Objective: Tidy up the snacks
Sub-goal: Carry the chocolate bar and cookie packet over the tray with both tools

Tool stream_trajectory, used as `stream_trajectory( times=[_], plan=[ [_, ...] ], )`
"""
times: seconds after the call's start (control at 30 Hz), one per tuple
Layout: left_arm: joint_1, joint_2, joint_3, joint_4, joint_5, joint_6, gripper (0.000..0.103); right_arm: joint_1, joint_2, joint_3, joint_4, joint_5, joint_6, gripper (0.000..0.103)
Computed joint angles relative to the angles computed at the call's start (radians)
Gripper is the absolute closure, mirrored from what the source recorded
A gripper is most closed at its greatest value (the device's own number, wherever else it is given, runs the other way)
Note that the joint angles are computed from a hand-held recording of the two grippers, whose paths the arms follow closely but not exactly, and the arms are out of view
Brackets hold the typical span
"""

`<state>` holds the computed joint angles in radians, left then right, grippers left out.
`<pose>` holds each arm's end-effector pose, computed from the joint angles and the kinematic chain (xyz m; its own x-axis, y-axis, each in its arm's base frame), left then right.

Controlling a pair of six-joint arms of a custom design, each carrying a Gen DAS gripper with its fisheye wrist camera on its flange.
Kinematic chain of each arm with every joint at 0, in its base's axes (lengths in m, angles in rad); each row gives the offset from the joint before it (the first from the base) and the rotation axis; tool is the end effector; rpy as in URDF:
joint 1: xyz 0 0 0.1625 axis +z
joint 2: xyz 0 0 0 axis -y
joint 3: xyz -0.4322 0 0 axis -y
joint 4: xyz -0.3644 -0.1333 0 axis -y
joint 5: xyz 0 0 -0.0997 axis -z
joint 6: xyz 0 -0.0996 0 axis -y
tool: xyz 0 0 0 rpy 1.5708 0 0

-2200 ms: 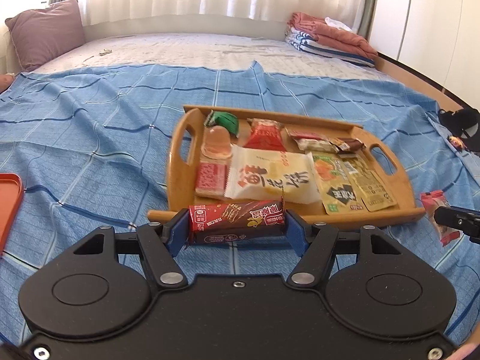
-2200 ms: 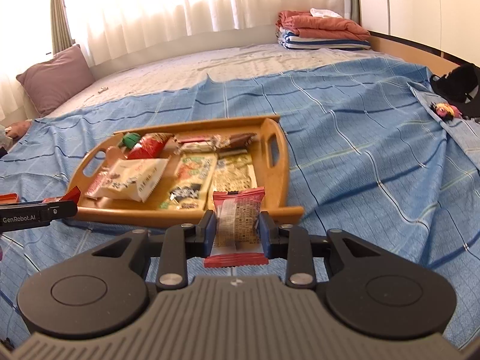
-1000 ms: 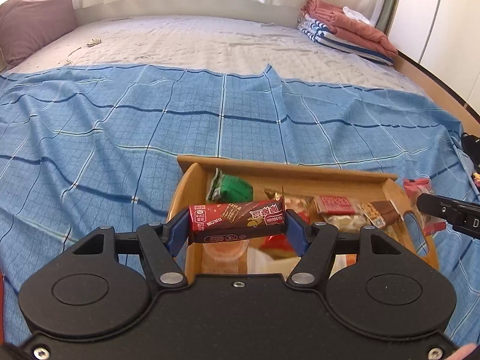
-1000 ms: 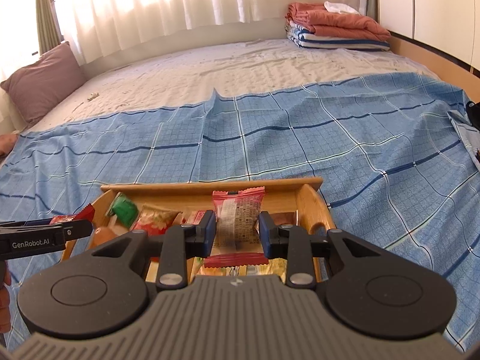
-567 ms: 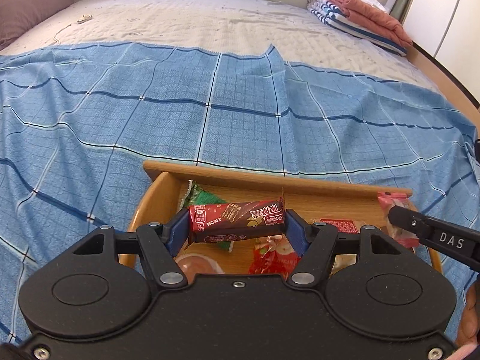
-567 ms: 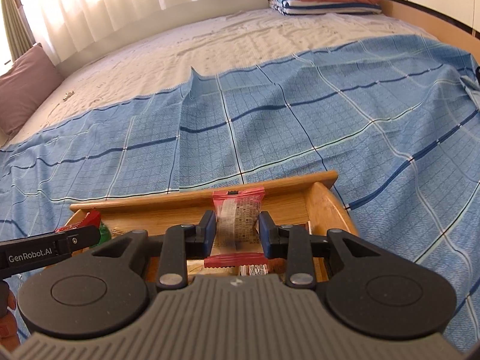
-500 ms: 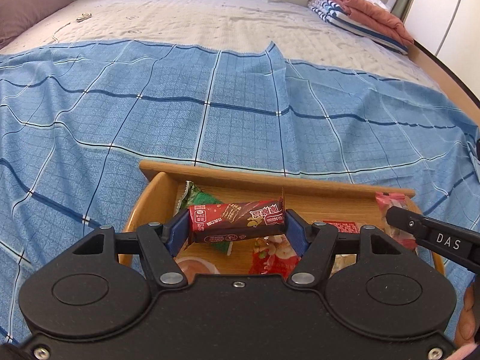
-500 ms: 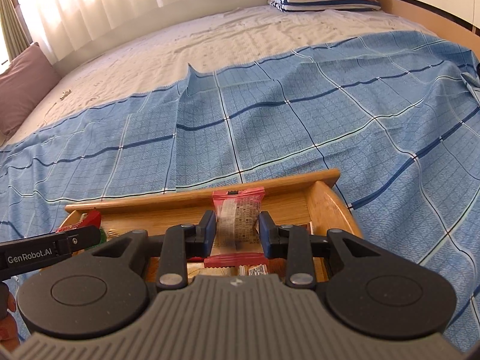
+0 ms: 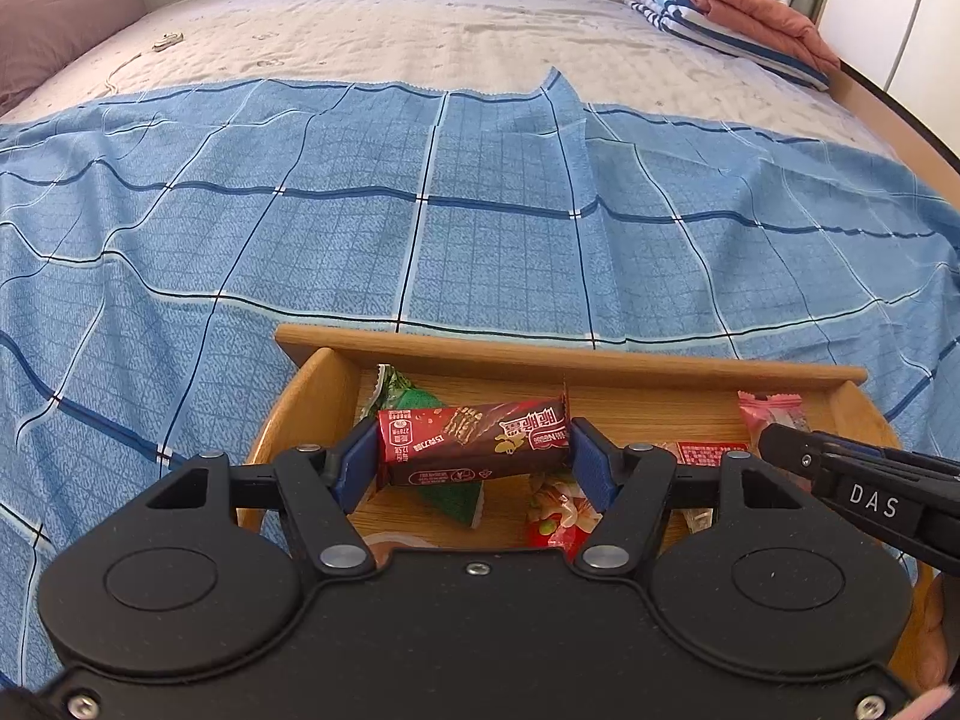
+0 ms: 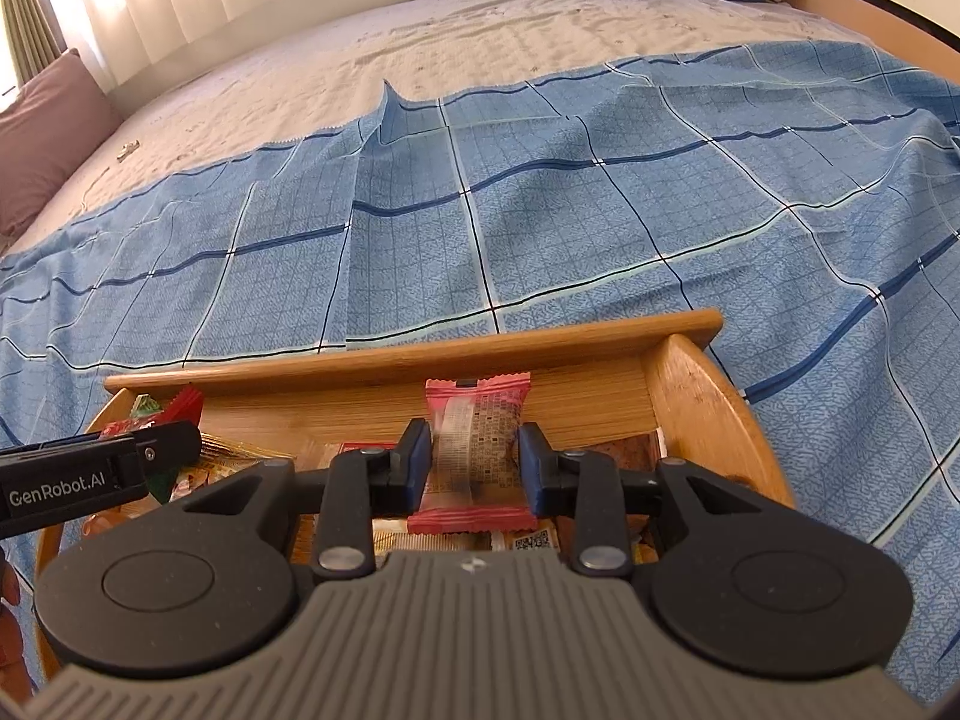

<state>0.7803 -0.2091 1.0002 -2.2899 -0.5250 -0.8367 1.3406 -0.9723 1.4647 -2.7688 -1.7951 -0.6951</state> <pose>-0.3963 -0.7011 -0.0639 -0.7329 -0.2530 -0.6316 0.2459 0.7670 -0.5926 -0.0523 -0.7103 0.3380 -0.8150 -0.1960 0.5454 -0.4535 0.8016 -0.3896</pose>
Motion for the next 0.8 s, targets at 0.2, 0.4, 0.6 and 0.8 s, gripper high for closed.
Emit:
stream_trajectory(
  times=[0.2,0.4,0.6,0.8],
  plan=[
    [0.000,0.006,-0.008,0.007,0.005,0.003,0.038,0.002,0.004,-0.008,0.006,-0.007,-0.008,0.065],
    [0.012,-0.001,-0.029,0.024,-0.031,0.016,0.038,0.007,0.014,-0.026,0.015,-0.018,-0.002,0.065],
    [0.018,0.002,-0.058,0.065,-0.050,0.007,0.038,0.006,0.014,-0.027,0.025,-0.009,-0.011,0.064],
    [0.013,0.008,-0.073,0.034,-0.111,0.056,0.038,0.009,0.008,-0.010,0.022,-0.003,-0.054,0.064]
  ],
)
